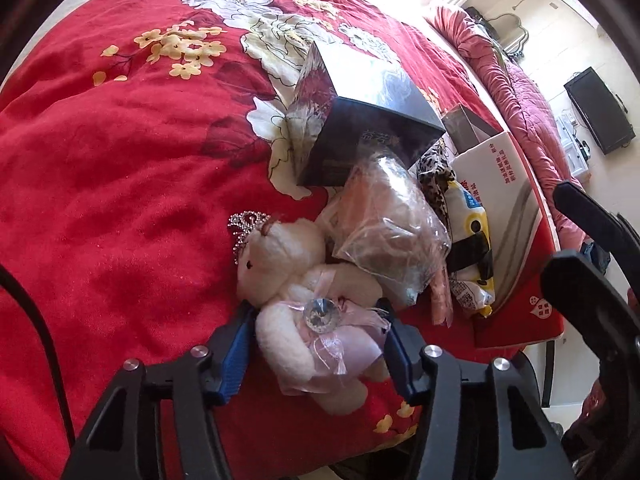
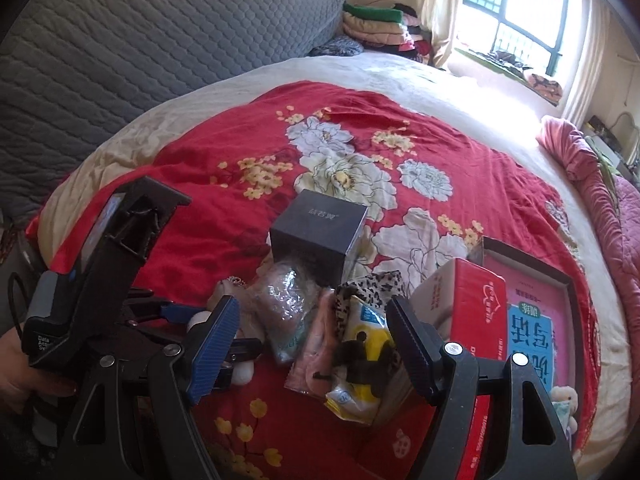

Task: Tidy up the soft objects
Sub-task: 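Lower the left tool onto the pink crowned teddy bear while the right tool moves to the bagged pink item, then close the left tool on the crowned bear while the right tool grasps the bagged pink item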

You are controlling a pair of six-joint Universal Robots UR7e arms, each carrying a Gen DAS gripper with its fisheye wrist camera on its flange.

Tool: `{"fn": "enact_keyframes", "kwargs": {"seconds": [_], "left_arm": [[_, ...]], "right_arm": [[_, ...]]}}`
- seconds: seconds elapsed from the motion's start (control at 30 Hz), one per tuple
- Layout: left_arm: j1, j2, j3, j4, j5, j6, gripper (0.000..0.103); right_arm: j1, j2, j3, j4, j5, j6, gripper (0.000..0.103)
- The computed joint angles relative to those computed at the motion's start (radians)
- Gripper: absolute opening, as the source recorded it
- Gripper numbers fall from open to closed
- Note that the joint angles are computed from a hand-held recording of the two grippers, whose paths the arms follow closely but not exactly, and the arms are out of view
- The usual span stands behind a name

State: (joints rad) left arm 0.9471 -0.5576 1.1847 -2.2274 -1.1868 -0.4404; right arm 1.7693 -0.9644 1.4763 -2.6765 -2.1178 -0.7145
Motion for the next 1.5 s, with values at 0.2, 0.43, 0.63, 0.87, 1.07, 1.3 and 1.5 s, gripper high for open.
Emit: {"fn": "enact_keyframes", "kwargs": {"seconds": [0.2, 0.43, 0.63, 0.87, 1.07, 1.3, 1.5], "left_arm": [[0.012, -0.037, 0.020, 0.019, 0.007, 0.028, 0.044], [0.019, -0.081, 0.054, 0.018, 0.049, 0.031, 0.044], [0.029, -0.089, 0.061, 0.004, 0.038, 0.029, 0.044], [0.021, -0.093, 0.072, -0.002, 0.062, 0.043, 0.044], [0.002, -0.108, 0.098, -0.050, 0.082, 0.065, 0.044], [-0.032, -0.136, 0.132, -0.098, 0.106, 0.073, 0.044], [-0.076, -0.139, 0.120, -0.117, 0.123, 0.099, 0.044]], "right_arm": [[-0.018, 0.039, -0.058, 0.082, 0.026, 0.024, 0.077], [-0.024, 0.093, -0.076, 0.082, -0.013, -0.049, 0.077], [-0.024, 0.137, -0.089, 0.053, -0.031, -0.098, 0.077], [-0.029, 0.155, -0.093, 0.040, -0.038, -0.100, 0.065], [-0.039, 0.106, -0.061, 0.054, 0.034, -0.032, 0.053], [-0.040, 0.032, -0.016, 0.007, 0.119, 0.020, 0.052], [-0.033, -0.034, 0.016, -0.040, 0.174, 0.034, 0.051]]}}
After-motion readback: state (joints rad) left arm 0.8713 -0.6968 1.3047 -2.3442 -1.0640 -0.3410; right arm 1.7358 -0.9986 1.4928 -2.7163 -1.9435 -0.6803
